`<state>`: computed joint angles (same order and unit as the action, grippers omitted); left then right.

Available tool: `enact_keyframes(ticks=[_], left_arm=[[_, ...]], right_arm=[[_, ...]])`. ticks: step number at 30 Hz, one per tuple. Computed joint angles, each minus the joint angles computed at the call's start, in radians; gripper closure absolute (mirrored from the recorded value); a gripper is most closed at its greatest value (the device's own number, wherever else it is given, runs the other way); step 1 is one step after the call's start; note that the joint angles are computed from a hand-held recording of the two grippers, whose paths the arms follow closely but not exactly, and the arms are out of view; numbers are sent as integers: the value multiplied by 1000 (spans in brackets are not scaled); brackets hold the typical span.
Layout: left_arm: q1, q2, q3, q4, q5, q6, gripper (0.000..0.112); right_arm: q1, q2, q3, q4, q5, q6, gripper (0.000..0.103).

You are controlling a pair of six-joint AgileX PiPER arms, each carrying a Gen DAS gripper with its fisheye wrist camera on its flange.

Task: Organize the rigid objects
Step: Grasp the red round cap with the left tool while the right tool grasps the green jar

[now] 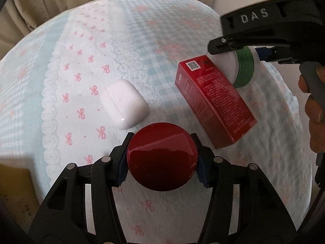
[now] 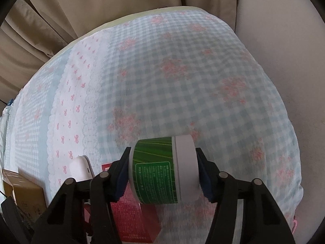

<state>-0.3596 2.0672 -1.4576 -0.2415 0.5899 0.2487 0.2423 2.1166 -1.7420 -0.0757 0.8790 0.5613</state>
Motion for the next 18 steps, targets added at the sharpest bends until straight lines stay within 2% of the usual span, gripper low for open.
enact_keyframes(ticks=[6,10,13,18], left_arm=[[13,-82,20,8,31,-12,62],[25,-162,14,13,81,-26,62],[48,-242,-12,8,151,-30,62],[98,-360,-91,-11,305,-37,62]], right_arm=[[5,-71,38,-28,17,38,49],[25,-133,22,-53,76,62,49],[56,-182,-16,-80,145,79,49],[139,-254,-146,-123,318,130,49]])
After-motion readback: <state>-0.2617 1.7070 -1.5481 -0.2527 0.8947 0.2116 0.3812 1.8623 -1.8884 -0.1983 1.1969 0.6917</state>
